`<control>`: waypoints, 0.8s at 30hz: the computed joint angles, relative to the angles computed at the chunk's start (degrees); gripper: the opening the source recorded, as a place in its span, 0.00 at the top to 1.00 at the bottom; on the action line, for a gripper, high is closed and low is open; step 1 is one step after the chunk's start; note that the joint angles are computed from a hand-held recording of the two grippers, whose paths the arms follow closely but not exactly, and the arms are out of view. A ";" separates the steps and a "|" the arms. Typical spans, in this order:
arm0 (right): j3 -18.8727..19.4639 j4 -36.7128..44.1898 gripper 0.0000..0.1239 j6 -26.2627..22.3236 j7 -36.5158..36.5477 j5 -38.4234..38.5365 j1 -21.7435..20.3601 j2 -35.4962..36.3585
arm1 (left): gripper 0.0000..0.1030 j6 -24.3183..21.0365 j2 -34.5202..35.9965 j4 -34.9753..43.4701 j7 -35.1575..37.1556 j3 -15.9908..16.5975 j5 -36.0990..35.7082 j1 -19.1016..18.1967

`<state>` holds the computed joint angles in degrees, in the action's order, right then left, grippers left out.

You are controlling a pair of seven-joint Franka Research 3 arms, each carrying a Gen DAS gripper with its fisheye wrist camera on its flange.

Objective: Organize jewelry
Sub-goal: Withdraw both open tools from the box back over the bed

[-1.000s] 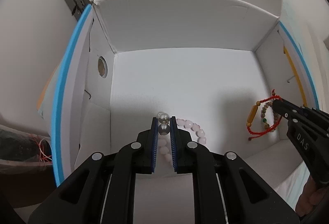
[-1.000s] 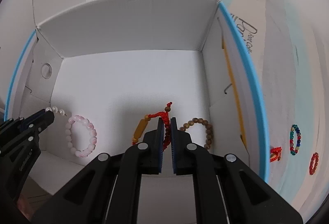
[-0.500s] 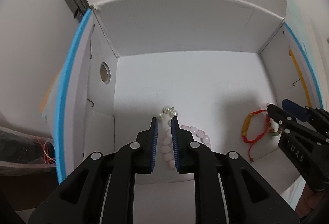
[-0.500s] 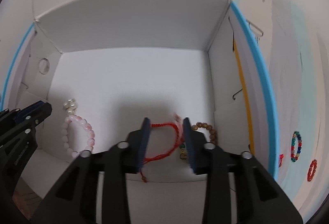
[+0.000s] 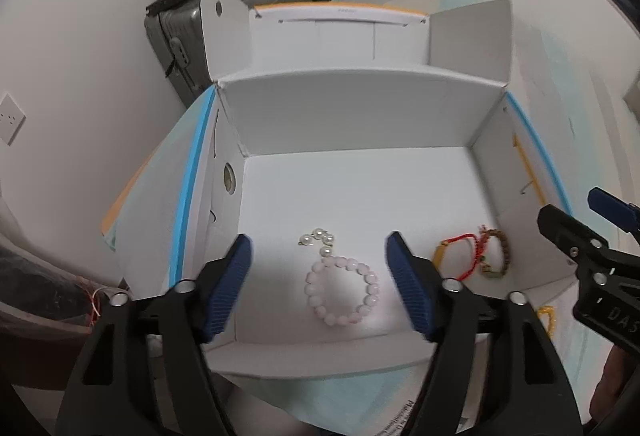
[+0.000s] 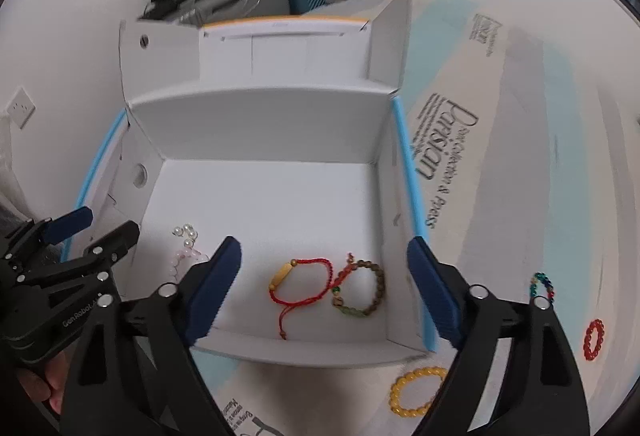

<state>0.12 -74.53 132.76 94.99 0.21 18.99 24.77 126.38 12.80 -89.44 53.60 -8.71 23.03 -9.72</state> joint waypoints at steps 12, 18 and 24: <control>-0.60 -16.29 0.23 7.00 -0.44 -0.42 -3.66 -12.78 | 0.06 1.87 -0.84 1.29 -2.00 -1.08 1.95 -2.52; -0.94 -22.07 0.23 9.50 0.38 -1.34 -5.90 -17.27 | 0.06 1.85 -0.46 2.29 -2.36 -1.70 2.50 -4.13; -1.45 -27.43 0.23 12.20 2.00 -2.47 -8.69 -21.61 | 0.06 3.02 0.86 3.81 -1.99 -2.61 2.99 -6.31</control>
